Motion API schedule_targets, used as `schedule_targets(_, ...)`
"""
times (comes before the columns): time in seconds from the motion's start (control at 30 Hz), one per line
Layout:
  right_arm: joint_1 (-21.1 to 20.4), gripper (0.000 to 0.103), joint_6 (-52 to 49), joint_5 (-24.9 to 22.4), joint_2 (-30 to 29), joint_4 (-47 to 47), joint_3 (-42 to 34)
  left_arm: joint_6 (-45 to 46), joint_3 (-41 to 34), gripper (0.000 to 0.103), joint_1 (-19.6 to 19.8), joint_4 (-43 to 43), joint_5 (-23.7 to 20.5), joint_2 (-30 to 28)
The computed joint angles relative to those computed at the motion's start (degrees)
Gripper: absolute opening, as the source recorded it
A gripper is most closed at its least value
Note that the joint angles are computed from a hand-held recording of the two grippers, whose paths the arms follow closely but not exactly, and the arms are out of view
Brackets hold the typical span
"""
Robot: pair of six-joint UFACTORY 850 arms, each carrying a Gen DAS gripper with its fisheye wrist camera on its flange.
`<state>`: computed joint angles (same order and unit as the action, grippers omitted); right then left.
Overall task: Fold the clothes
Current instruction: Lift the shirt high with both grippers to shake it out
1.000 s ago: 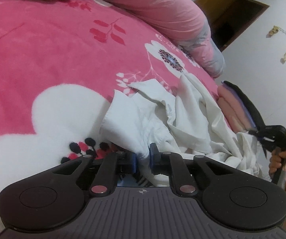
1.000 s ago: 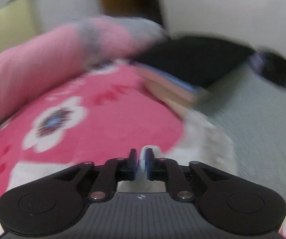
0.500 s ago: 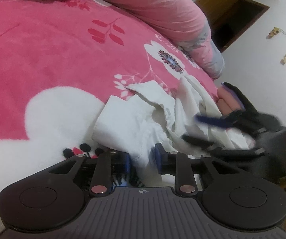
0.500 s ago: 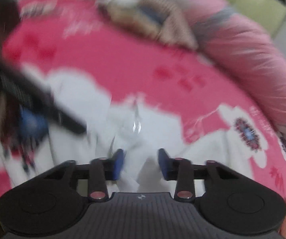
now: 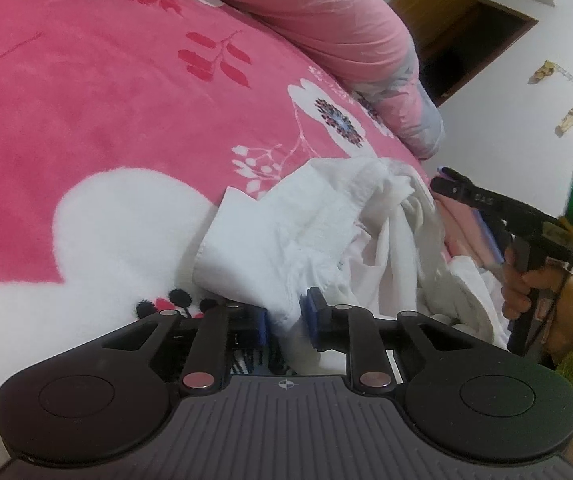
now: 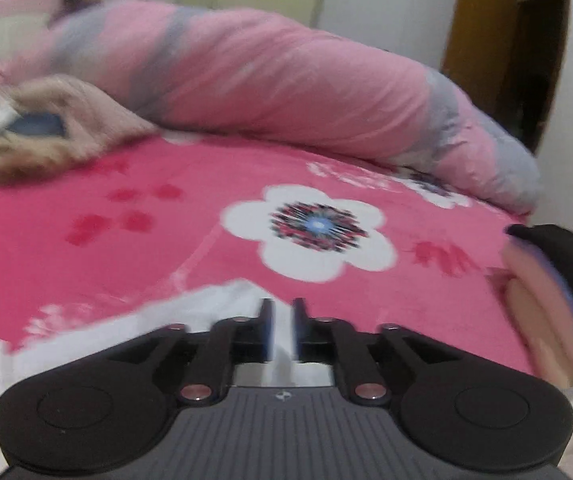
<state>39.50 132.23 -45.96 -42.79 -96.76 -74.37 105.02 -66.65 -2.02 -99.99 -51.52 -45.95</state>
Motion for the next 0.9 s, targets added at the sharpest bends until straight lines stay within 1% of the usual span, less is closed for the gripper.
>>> schedule_targets(0.03, 0.1, 0.057, 3.3, 0.7, 1.0, -3.4, 1.5, -0.6, -0.3, 0.023, 0.1, 0.5, -0.4, -0.2)
schedule_targets(0.1, 0.2, 0.060, 6.0, 2.5, 1.5, -9.6, 2.8, -1.6, -0.8, 0.024, 0.2, 1.1, -0.8, -0.5)
schedule_targets(0.13, -0.4, 0.062, 4.2, 4.0, 0.8, -10.2, 1.6, -1.9, -0.9, 0.024, 0.2, 1.3, -1.0, -0.7)
schedule_targets(0.2, -1.5, 0.068, -2.3, 7.2, -0.9, -8.9, -1.5, -2.2, -0.9, 0.024, 0.2, 1.0, -1.1, -0.7)
schedule_targets(0.27, -3.0, 0.068, -12.1, 10.3, -3.9, -1.4, -6.1, -0.1, 0.1, 0.024, -0.3, -0.9, 0.0, 0.0)
schedule_targets(0.3, -3.9, 0.065, -17.9, 11.9, -5.6, 3.7, -8.7, 1.1, 0.6, 0.023, -0.5, -1.9, 0.6, 0.4)
schedule_targets(0.33, -4.7, 0.042, -21.9, 13.5, -6.8, 8.0, -10.4, 2.3, 1.1, 0.019, -0.8, -3.0, 1.2, 0.7)
schedule_targets(0.37, -5.4, 0.026, -23.5, 15.5, -7.3, 10.3, -11.2, 4.1, 1.6, 0.012, -1.1, -4.4, 2.0, 1.2)
schedule_targets(0.4, -5.8, 0.009, -22.6, 16.7, -7.5, 10.8, -11.5, 6.2, 2.2, 0.010, -1.4, -5.9, 2.9, 1.7)
schedule_targets(0.43, -5.4, 0.008, -20.0, 15.4, -7.3, 8.9, -11.2, 7.9, 2.7, 0.008, -1.5, -7.0, 3.1, 2.1)
schedule_targets(0.47, -4.9, 0.005, -17.3, 13.7, -7.2, 6.7, -10.9, 9.6, 3.2, 0.006, -1.4, -8.5, 3.0, 2.7)
schedule_targets(0.53, -2.8, 0.004, -13.5, 7.5, -6.5, 2.5, -10.1, 13.3, 4.2, 0.005, -1.1, -11.9, 2.2, 3.9)
schedule_targets(0.6, -0.4, 0.004, -11.5, -0.5, -5.1, 0.0, -8.9, 17.0, 5.0, 0.004, -0.6, -15.6, 0.6, 5.3)
schedule_targets(0.63, 0.6, 0.003, -9.8, -3.7, -3.9, -1.6, -7.7, 18.8, 5.2, 0.004, -0.2, -17.4, -0.5, 6.1)
schedule_targets(0.77, 4.2, 0.003, -4.8, -16.5, 0.8, -6.4, -3.9, 25.0, 5.7, 0.004, 1.1, -23.5, -6.4, 10.2)
schedule_targets(0.83, 5.8, 0.002, -2.6, -22.4, 3.0, -8.5, -2.4, 28.5, 6.2, 0.004, 1.5, -26.3, -10.2, 12.8)
schedule_targets(0.9, 7.3, 0.002, -0.7, -27.9, 5.2, -10.6, -1.0, 32.7, 7.2, 0.004, 1.8, -29.3, -14.9, 15.7)
